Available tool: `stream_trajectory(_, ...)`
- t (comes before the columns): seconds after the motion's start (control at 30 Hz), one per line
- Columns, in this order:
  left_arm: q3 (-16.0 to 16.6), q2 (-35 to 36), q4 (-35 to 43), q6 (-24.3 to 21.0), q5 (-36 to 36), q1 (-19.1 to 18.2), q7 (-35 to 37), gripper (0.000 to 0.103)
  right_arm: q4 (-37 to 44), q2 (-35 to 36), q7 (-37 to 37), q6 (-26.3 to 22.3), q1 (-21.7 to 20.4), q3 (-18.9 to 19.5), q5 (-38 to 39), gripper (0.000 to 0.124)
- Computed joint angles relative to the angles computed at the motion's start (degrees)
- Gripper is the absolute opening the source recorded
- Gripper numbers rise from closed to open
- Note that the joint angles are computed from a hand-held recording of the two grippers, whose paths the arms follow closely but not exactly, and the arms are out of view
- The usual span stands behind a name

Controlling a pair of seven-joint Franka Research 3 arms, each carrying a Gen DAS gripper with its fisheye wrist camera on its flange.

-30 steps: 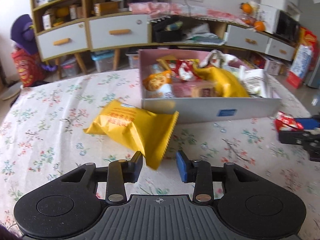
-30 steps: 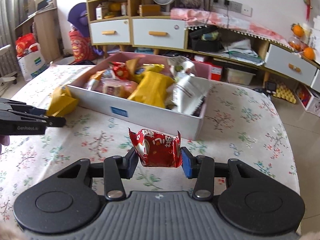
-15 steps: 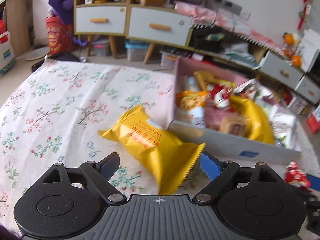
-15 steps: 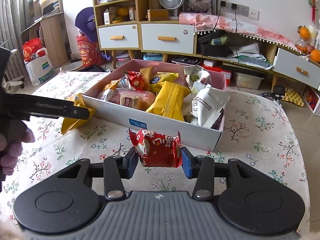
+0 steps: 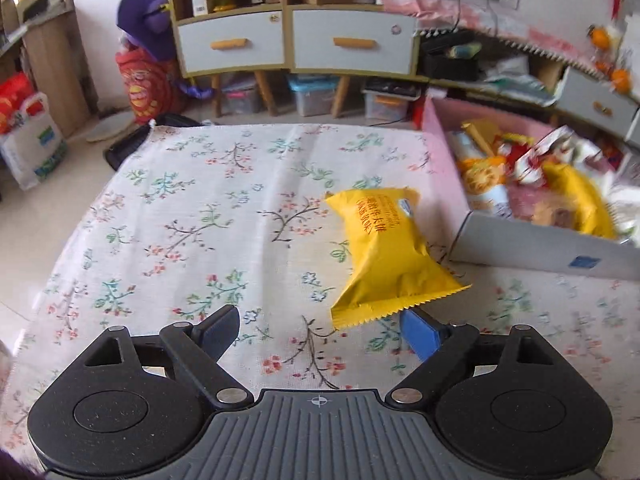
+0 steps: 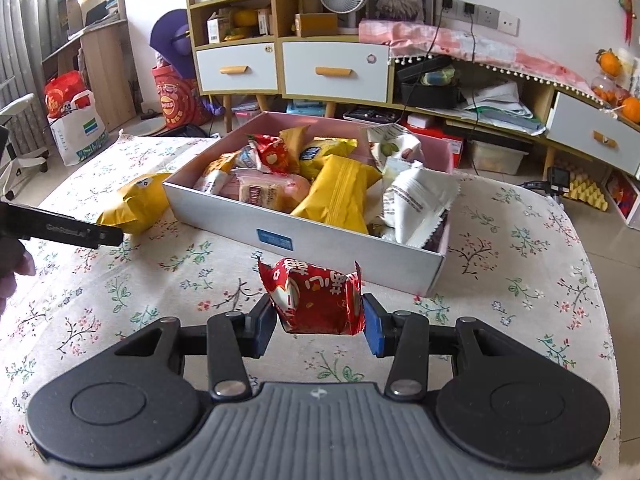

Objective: Organize snacks
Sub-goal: 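Grasp the small red wrapper with the right gripper while the left grasps the yellow sandwich-biscuit pack, then carry the yellow pack into the box and release it while the right drops the red wrapper there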

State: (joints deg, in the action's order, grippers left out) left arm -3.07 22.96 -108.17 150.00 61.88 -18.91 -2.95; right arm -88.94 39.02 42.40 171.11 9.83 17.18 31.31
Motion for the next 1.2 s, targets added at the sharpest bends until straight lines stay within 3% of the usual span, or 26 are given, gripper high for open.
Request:
stream_trajectory(0.23, 1.64, 1.23, 2.01, 9.12, 7.63, 0.12, -5.77, 0.090, 0.84, 0.45, 0.52, -0.49, 0.51, 0.13, -0.02, 0.042)
stream_trajectory(0.47, 1.70, 7.13, 9.73, 3.07, 1.82, -0.96, 1.98, 0.087, 1.07, 0.57, 0.68, -0.91, 1.00, -0.04, -0.13, 0.042)
stream_trajectory(0.57, 2.28, 8.32, 10.45, 3.53, -0.74, -0.92, 3.35, 0.072, 0.94, 0.49, 0.43, -1.12, 0.82, 0.13, -0.08, 0.042)
stream_trajectory(0.63, 2.89, 8.58, 10.31, 4.28, -1.58, -1.09, 3.19, 0.044, 0.91, 0.47, 0.30, -1.18, 0.85, 0.15, -0.03, 0.042)
stream_trajectory(0.7, 3.97, 8.22, 9.50, 5.60, -1.22, -1.66, 1.20, 0.041, 1.05, 0.52, 0.34, -1.36, 1.00, 0.02, -0.08, 0.042)
stream_trajectory(0.8, 4.72, 7.51, 8.84, 4.16, -0.30, -2.74, -0.21, 0.037, 1.19, 0.57, 0.54, -1.49, 1.42, -0.38, -0.34, 0.042)
stream_trajectory(0.93, 4.40, 6.21, 7.79, 2.18, 0.51, -3.13, -1.87, 0.035, 0.99, 0.36, 0.37, -1.02, 1.31, -0.09, -0.21, 0.042)
stream_trajectory(1.2, 3.57, 2.22, 4.81, 2.59, 5.78, -2.36, -8.43, 0.035, 0.54, 0.02, -1.46, 1.39, -0.10, 2.52, 1.45, 0.042)
